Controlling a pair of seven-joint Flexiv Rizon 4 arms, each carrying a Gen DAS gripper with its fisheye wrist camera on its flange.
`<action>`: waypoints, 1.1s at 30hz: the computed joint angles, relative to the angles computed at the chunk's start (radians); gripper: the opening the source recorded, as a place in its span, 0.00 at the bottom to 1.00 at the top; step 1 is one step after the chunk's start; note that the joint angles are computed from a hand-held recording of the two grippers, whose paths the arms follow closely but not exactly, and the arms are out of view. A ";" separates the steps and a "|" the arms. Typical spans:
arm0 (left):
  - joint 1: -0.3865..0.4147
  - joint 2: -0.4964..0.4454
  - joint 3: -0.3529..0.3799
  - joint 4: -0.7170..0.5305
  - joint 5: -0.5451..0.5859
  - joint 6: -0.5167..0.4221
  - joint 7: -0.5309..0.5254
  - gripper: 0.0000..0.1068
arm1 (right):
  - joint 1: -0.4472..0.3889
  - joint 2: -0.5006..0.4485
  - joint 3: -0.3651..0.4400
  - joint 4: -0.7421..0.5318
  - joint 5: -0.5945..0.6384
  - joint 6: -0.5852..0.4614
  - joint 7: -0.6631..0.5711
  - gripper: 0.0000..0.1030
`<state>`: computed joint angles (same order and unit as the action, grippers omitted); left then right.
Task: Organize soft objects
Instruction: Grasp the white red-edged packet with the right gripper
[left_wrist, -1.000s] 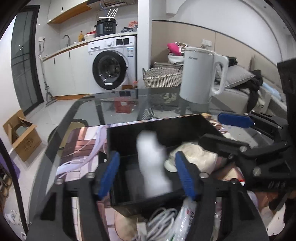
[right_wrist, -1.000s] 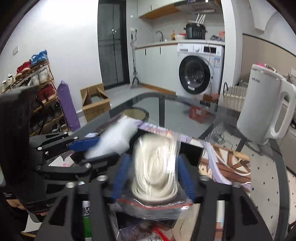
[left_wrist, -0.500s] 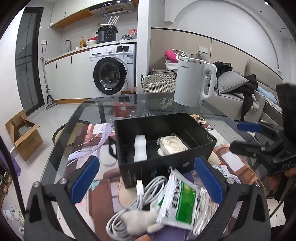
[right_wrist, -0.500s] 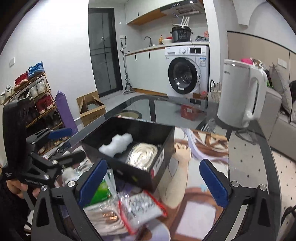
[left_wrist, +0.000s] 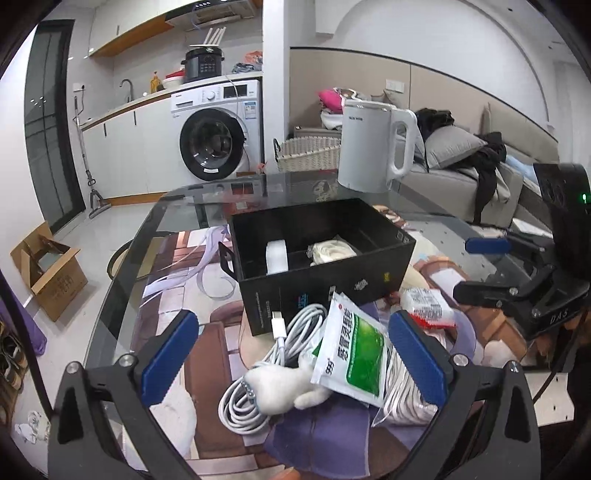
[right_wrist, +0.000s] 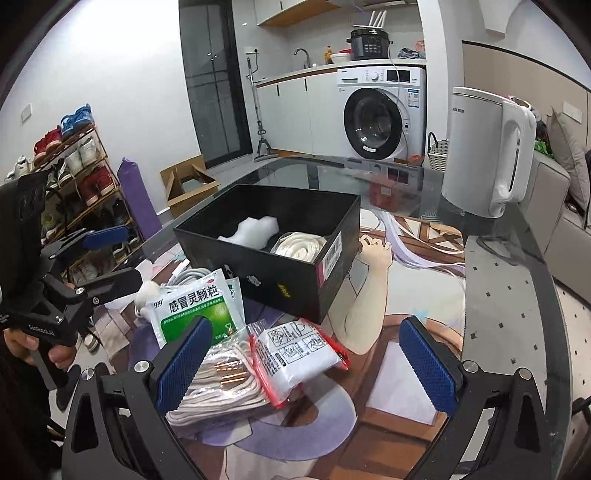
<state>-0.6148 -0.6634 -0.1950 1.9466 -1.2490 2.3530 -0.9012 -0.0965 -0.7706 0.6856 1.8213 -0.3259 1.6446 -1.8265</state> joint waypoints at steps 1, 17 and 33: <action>-0.002 -0.001 0.000 -0.001 -0.006 -0.002 0.012 0.96 | -0.004 -0.002 0.004 0.000 -0.002 -0.003 -0.004 0.99; 0.017 -0.002 -0.022 0.008 -0.074 -0.029 0.103 0.96 | -0.021 -0.032 0.042 -0.064 0.109 -0.137 -0.108 0.99; 0.040 0.015 -0.030 0.039 -0.105 -0.047 0.101 0.96 | 0.135 -0.021 -0.084 -0.130 0.306 -0.214 -0.131 0.99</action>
<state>-0.5746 -0.6482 -0.2253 1.9856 -1.3543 2.3059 -0.7998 0.0384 -0.7914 0.6018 1.6913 -0.0196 1.4307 -1.9572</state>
